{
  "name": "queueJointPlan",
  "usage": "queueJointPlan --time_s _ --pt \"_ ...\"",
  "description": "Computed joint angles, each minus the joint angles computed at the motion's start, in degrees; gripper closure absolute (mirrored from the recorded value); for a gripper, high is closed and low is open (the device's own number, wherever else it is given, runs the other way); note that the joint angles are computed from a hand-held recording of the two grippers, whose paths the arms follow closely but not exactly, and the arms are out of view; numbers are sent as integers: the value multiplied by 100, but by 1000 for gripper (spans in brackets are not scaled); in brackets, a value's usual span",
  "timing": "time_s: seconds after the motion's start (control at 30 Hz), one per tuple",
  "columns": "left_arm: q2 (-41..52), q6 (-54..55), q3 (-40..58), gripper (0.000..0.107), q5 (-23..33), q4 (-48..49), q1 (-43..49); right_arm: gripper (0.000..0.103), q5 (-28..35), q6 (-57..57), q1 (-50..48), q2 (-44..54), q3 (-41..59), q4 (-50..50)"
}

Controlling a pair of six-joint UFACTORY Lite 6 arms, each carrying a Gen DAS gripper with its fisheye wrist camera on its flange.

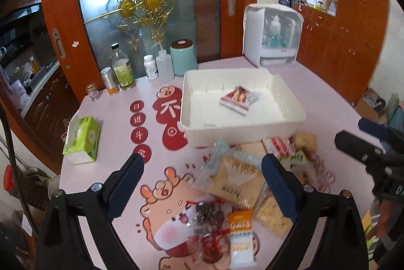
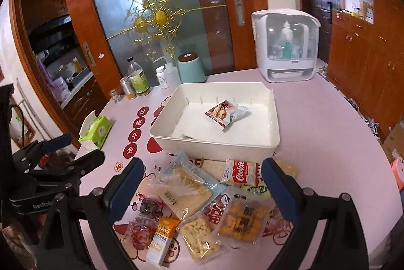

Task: Organize snacks
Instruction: 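Grasp the red wrapped packet with the left tool while the right tool grasps the orange OATS bar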

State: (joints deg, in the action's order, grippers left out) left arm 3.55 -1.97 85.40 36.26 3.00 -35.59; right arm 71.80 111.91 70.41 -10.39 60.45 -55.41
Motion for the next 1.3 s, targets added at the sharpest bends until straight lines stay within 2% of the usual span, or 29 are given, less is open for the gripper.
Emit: queueJointPlan --time_s 0.1,0.17,0.27,0.33,0.47,0.6,0.7,0.87,1.0,1.03,1.07,1.2,1.3 --pt "-338 469 -669 13 -140 -367 165 8 128 468 302 120 -213 87" --pt "-512 1064 -1131 13 -130 -919 361 8 -30 556 356 177 -341 272" --pt "-602 1681 -1733 13 -141 -1453 611 13 -529 718 412 425 -529 658" --pt "-527 1845 -2041 13 -184 -1530 712 21 -1019 793 410 694 -595 850" --pt "-240 2558 -2498 13 -259 -1977 938 26 -1952 1067 382 1403 -511 1015" --pt "202 3046 -2528 17 -195 -2196 1083 37 -2972 1175 186 2144 -311 1041" --pt "420 3452 -2423 19 -63 -2361 1247 39 -3599 1285 64 2592 -178 946" --pt "664 3910 -2192 19 131 -2452 1438 42 -4222 1482 -195 3229 90 695" --pt "860 4159 -2083 19 250 -2553 1470 54 -4863 1710 -438 3598 107 475" --pt "914 4187 -2059 19 252 -2566 1455 60 -4879 1742 -448 3627 107 439" --pt "978 4227 -2045 19 241 -2578 1426 63 -4673 1722 -386 3677 201 405" --pt "1162 4424 -2042 19 190 -2616 1233 75 -4628 1735 -368 3530 78 443" --pt "1323 4409 -2032 19 92 -2449 997 78 -4440 1762 -255 3306 -157 608"
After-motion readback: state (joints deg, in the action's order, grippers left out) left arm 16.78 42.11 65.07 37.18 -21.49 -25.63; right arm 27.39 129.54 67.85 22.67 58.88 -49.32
